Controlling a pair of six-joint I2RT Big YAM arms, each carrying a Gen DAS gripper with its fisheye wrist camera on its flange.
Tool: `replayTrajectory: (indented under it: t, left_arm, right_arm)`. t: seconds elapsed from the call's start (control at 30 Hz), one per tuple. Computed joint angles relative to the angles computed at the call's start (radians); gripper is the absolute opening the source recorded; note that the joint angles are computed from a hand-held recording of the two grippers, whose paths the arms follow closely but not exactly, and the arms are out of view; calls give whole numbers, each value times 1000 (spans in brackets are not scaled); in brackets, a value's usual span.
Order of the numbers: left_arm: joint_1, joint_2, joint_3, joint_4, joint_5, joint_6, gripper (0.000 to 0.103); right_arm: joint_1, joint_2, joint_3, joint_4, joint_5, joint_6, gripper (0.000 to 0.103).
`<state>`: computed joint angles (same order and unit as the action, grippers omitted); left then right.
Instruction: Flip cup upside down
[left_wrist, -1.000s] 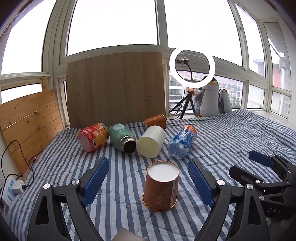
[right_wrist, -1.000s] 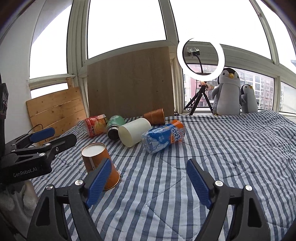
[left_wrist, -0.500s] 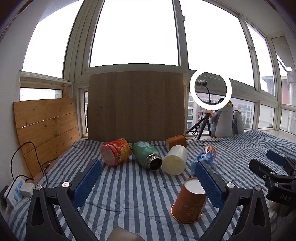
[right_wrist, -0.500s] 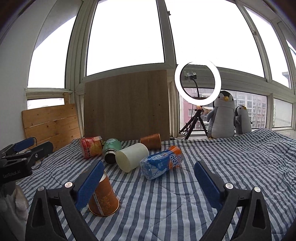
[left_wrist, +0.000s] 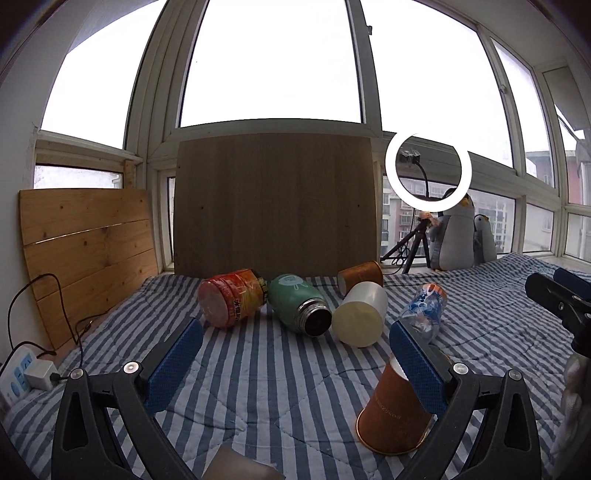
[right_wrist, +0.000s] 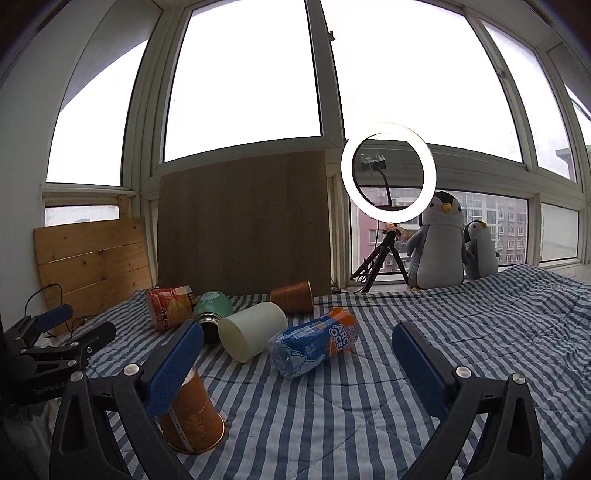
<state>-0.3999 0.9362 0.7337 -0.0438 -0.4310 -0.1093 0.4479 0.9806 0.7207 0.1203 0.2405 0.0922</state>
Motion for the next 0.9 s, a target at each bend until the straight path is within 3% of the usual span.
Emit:
replayTrajectory:
  t: [0.27,0.57,0.9]
  left_arm:
    - [-3,21,-6,70,-18,17,102]
    - [-57,10,-59,196,-121,83,102]
    - [-62,-17,-83,220,-132,76,102]
  right_arm:
    - [12,56,1,66,17,-20,101]
    - [20,60,-16,95,33,-21,101]
    - [22,48,-32,124,81,-7,101]
